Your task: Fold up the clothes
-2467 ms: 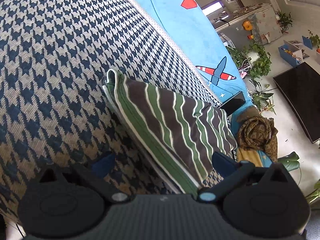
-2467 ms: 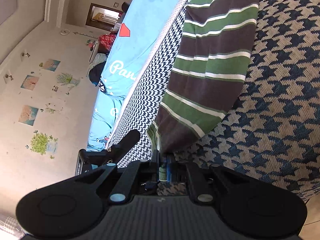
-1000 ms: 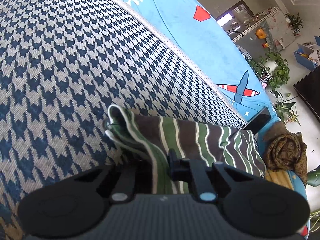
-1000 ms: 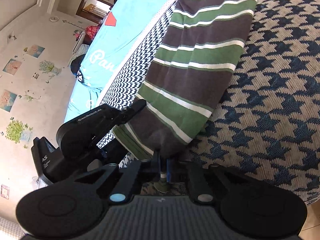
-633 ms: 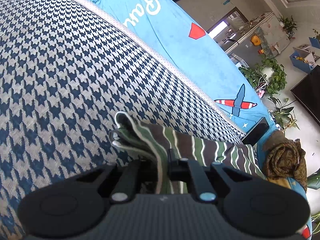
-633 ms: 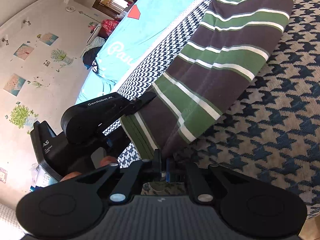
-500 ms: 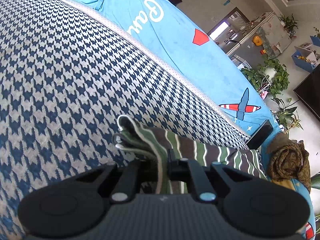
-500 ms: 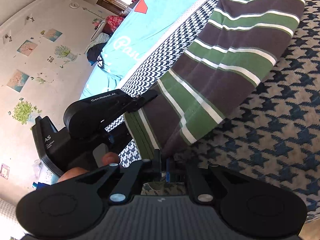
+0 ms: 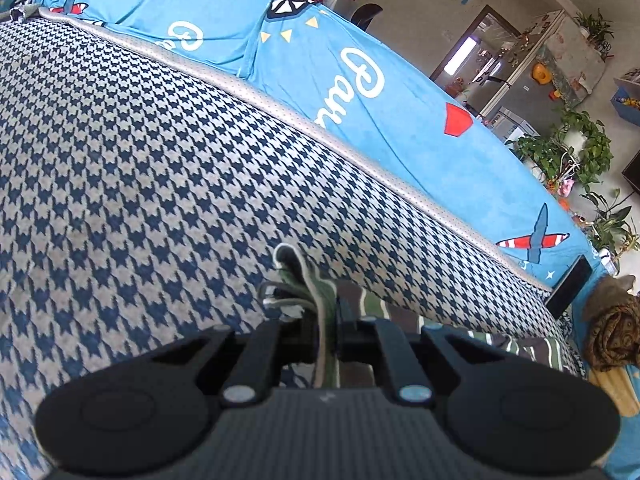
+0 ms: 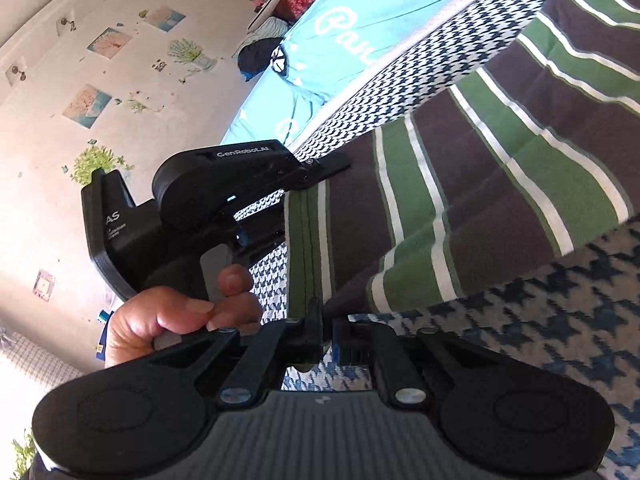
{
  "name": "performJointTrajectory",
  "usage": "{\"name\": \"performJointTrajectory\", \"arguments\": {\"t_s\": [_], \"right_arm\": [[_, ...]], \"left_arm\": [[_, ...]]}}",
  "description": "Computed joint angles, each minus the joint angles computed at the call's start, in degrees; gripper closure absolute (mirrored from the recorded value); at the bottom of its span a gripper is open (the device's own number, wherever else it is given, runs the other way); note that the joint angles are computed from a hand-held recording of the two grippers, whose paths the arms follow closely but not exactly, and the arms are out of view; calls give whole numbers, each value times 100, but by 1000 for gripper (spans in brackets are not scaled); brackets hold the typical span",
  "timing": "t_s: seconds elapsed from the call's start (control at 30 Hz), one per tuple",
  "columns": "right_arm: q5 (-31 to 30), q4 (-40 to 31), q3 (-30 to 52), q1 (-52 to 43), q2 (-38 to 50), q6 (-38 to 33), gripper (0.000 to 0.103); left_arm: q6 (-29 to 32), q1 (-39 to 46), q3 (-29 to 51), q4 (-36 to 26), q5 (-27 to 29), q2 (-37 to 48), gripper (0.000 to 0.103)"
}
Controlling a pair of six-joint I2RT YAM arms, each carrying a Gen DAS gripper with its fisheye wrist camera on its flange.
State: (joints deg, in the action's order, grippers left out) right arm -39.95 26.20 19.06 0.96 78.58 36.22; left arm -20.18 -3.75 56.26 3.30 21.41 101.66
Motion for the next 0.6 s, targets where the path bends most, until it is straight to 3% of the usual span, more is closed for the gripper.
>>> {"name": "performJointTrajectory", "arguments": {"t_s": [0.1, 0.2, 0.37, 0.43, 0.5, 0.6], "right_arm": [[221, 156, 223, 386, 397, -212, 96], [672, -226, 513, 754, 678, -606, 92], [575, -997, 573, 678, 556, -829, 76], [451, -1256, 537, 506, 381, -1071, 75], [460, -1583, 506, 367, 140, -1374, 73], [363, -2080, 467, 26, -213, -1772, 70]], "left_arm": [[-122, 177, 237, -209, 11, 244, 96], [-322, 194, 525, -642, -228, 547, 92], [-529, 193, 479, -784, -489, 537, 72], [-445, 87, 299, -722, -967, 282, 53], [-341, -21, 67, -565, -1359, 3, 50], [-252, -131, -183, -410, -1419, -305, 50]]}}
